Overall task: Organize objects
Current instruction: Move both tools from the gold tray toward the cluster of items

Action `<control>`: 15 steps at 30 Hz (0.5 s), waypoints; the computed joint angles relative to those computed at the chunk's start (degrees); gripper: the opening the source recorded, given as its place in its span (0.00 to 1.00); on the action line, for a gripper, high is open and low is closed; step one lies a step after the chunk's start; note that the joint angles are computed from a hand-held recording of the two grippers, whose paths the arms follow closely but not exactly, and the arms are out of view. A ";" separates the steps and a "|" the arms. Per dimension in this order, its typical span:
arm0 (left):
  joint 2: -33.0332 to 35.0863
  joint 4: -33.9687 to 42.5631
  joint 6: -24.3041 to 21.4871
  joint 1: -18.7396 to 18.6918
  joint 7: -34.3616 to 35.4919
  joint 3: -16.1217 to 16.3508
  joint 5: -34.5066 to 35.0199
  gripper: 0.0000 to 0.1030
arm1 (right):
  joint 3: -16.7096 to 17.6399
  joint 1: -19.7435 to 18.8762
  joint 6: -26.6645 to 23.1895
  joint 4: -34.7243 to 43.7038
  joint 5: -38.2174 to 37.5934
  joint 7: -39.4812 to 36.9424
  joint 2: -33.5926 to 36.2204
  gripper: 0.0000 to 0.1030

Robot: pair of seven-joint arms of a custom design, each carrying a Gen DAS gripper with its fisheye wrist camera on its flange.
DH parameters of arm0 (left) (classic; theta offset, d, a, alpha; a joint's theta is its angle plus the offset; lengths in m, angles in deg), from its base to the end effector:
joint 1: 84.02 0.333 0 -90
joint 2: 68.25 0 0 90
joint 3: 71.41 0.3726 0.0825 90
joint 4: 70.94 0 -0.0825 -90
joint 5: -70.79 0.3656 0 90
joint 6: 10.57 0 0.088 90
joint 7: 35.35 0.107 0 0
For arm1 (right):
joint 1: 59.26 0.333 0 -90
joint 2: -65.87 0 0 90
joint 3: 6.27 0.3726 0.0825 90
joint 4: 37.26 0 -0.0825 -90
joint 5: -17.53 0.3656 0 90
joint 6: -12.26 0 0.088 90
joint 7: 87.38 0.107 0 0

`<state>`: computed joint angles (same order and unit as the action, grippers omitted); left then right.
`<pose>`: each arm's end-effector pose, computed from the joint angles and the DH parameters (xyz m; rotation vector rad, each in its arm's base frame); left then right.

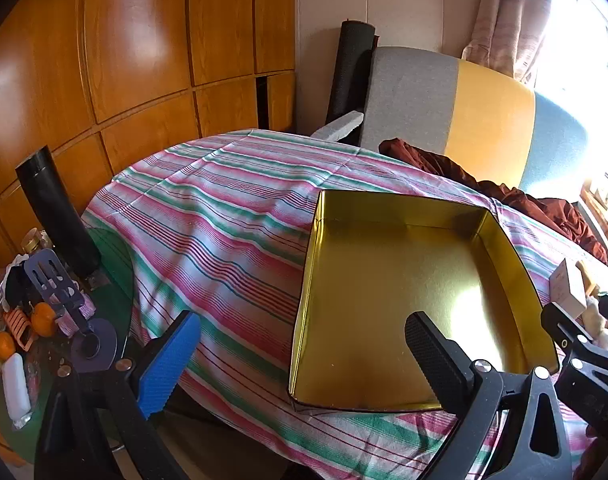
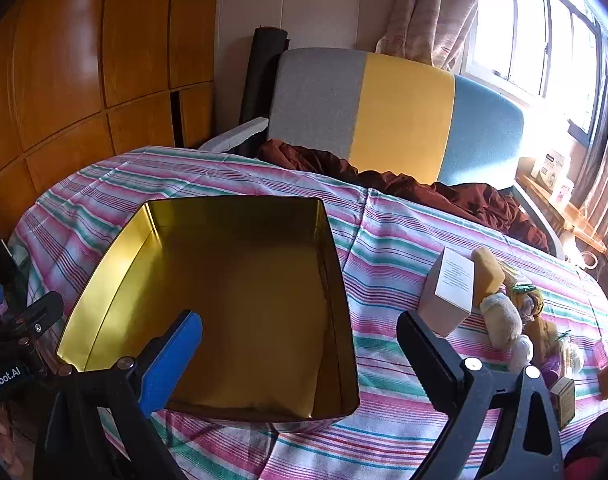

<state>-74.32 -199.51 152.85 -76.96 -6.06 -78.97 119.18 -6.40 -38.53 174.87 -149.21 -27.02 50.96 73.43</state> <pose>0.5220 -0.0474 0.5459 -1.9414 1.4101 -0.6384 0.5671 0.2522 0.5522 -1.8599 1.5582 -0.7907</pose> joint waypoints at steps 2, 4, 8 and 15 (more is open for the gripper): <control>0.03 -0.88 2.65 -0.10 1.85 0.64 -1.28 1.00 | -0.22 0.50 -1.48 0.30 -1.65 1.50 -0.22 0.97; -0.03 -1.87 5.68 0.23 3.02 1.01 -2.43 1.00 | 0.07 0.64 -2.92 0.40 -2.34 1.95 -0.47 0.97; 0.12 -4.72 12.51 -1.82 14.81 3.45 -16.42 1.00 | 0.59 0.52 -4.61 0.56 -3.35 2.37 -0.74 0.97; 0.34 -4.87 11.87 -1.00 22.66 1.65 -25.11 1.00 | 1.32 0.28 -5.60 0.53 -4.14 2.28 -1.00 0.97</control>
<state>-73.98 -204.37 164.72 -77.96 16.60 -77.32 94.07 -5.08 -38.25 169.27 -148.68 -31.16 53.25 72.43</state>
